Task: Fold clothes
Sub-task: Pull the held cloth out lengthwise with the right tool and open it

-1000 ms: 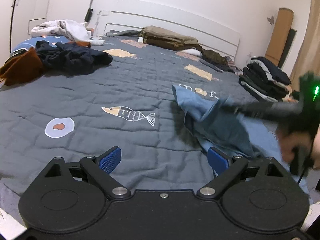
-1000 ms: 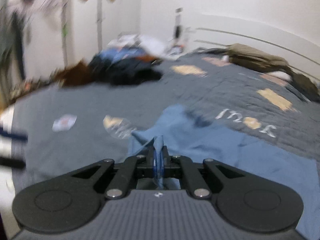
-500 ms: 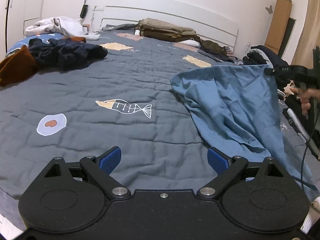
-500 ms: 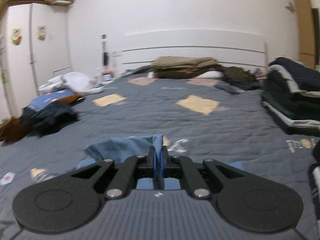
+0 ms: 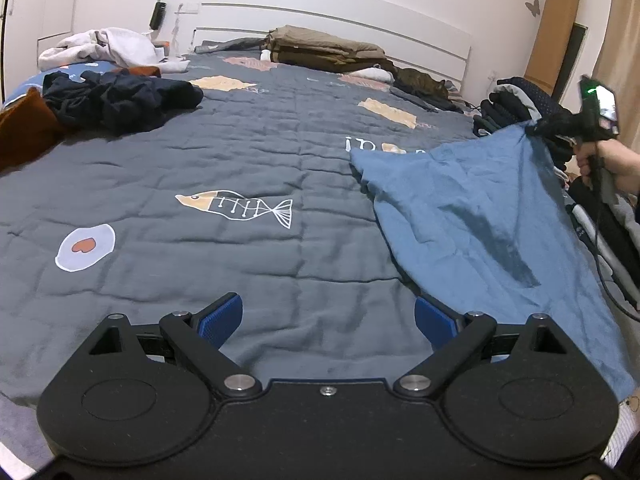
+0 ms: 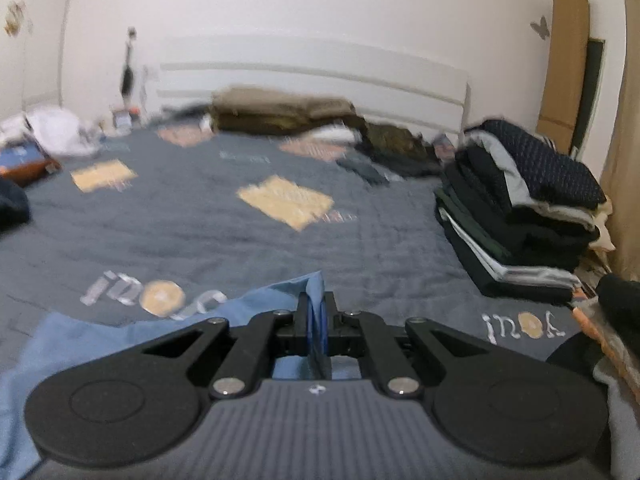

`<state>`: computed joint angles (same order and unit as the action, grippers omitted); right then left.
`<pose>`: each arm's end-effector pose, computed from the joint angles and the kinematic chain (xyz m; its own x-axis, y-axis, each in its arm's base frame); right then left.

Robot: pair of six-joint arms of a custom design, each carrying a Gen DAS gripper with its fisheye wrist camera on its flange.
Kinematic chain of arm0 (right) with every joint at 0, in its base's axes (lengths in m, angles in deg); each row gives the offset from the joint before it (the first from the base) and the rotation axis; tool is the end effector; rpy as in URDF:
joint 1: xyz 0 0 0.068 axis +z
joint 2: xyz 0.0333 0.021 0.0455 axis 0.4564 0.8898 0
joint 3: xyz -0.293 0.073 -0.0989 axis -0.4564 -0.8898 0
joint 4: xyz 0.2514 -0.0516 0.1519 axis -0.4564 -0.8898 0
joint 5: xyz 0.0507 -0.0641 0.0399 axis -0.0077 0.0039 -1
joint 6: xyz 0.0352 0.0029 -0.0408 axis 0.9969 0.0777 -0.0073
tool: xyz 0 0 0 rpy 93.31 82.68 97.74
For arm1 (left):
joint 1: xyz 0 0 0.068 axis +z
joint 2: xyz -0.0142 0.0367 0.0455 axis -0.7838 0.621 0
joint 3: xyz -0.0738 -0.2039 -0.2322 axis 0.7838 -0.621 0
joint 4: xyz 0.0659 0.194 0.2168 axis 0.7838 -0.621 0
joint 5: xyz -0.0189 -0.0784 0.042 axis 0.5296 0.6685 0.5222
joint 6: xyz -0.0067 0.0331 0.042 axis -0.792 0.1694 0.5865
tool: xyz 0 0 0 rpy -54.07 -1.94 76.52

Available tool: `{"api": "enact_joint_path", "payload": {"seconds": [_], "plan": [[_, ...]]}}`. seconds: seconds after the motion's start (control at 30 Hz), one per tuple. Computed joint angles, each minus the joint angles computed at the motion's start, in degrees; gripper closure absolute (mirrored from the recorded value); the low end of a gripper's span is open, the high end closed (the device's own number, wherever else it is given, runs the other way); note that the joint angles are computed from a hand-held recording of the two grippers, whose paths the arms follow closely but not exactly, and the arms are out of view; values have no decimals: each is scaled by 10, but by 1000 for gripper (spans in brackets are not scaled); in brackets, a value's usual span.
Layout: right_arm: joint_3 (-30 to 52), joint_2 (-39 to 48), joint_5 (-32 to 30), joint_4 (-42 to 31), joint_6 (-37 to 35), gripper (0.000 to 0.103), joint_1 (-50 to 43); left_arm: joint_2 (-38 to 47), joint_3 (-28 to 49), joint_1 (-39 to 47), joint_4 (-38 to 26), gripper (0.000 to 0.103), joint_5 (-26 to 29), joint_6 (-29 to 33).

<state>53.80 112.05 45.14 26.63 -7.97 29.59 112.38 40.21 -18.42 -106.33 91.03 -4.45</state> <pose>0.3901 0.0083 0.2351 -0.5336 -0.0384 -0.8449 0.1481 0.9793 -0.1380 0.1835 0.0904 0.1913 -0.6261 0.0586 -0.7776 0.3257 0.9257 -0.1924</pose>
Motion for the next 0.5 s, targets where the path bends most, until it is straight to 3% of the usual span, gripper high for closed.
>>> {"api": "enact_joint_path", "payload": {"seconds": [0.3,0.5], "plan": [[21,108,1,5,-3,95,-10,3,-3,-18,9,10,-5,-11],[-17,48,-27,-10,40,81,-19,-6,-8,-33,9,10,-5,-19]]}}
